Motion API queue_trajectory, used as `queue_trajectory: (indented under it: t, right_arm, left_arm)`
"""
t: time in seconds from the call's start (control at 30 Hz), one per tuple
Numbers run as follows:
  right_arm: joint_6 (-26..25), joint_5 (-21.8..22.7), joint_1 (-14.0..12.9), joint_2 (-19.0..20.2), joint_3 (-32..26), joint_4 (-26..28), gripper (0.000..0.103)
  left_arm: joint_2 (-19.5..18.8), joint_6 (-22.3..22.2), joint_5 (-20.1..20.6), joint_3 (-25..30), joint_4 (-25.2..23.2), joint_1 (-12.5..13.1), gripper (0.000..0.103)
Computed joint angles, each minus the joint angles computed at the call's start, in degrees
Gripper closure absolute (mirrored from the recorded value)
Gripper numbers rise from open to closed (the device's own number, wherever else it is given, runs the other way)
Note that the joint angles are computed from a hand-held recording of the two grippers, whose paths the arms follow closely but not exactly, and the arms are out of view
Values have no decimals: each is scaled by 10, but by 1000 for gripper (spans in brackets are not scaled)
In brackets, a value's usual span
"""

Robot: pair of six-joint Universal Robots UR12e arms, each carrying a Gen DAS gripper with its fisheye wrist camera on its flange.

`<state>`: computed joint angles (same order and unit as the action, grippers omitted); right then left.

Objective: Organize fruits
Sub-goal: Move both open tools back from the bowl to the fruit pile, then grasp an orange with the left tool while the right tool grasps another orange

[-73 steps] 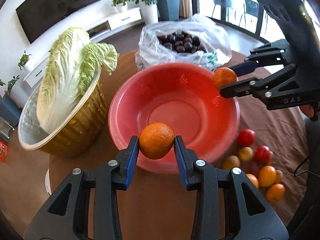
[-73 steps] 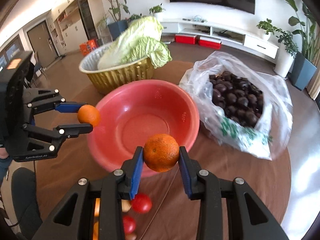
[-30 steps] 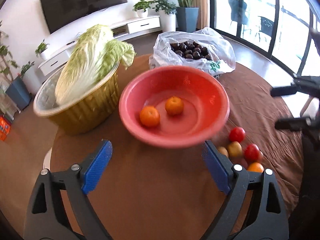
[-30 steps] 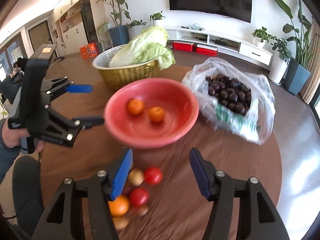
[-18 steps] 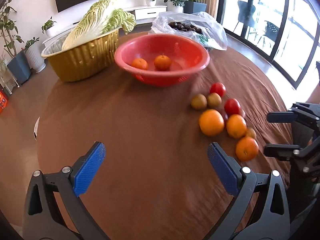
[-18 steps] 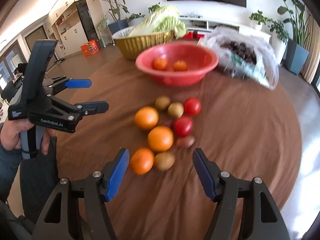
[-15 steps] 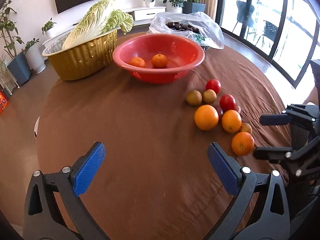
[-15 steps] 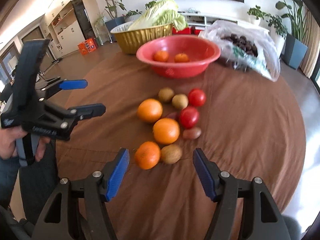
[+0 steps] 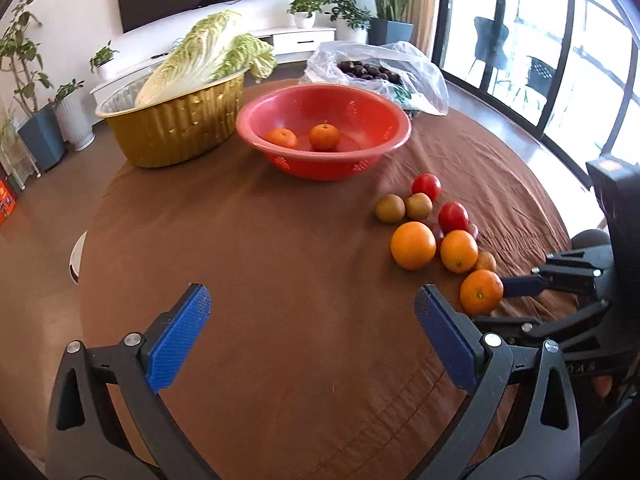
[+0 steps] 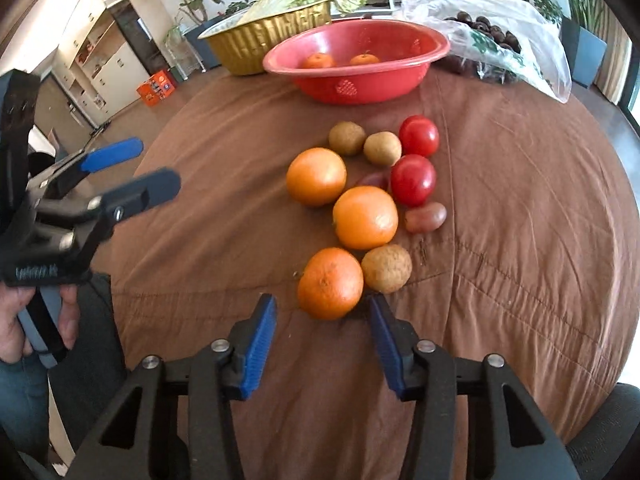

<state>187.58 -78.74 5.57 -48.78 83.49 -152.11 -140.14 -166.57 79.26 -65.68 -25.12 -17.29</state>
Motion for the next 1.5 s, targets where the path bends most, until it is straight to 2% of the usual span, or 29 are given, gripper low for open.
queue_trajectory:
  t: [0.17,0.33,0.47,0.53,0.57,0.77,0.97,1.07,1.13,1.3,1.4,1.5]
  right_arm:
    - [6,9,-4,2,-1,-5,56]
    - [31,39,-14,1,1,-3,61]
    - [32,39,-14,2,0,-1,61]
    - [29,38,-14,1,2,-4,66]
    - [27,43,-15,1,3,-3,69]
    - [15,66,-24,-15,24,-15,69]
    - [13,87,-38,-28,47,-31,69]
    - [11,94,-42,-32,55,-42,69]
    - [13,97,-44,-33,56,-44,69]
    - [16,101,-48,-33,57,-46,69]
    - [19,103,-50,-28,50,-44,69]
    - [19,104,-51,-27,47,-42,69]
  left_arm:
    - [-7,33,-7,12,-12,-4,0]
    - [-13,51,-5,24,-27,-8,0]
    - [-19,57,-10,34,-38,-9,0]
    - [-23,66,-13,40,-45,-10,0]
    - [-25,74,-15,45,-50,-11,0]
    - [-49,124,-27,90,-95,-15,0]
    - [-75,218,-48,136,-150,-20,1]
    - [-89,258,-42,165,-187,-24,15]
    - [-98,267,-49,183,-207,-24,22]
    - [-115,281,-63,215,-240,-25,52]
    - [-117,291,-75,219,-243,-26,63]
    - [-119,294,-80,221,-244,-26,67]
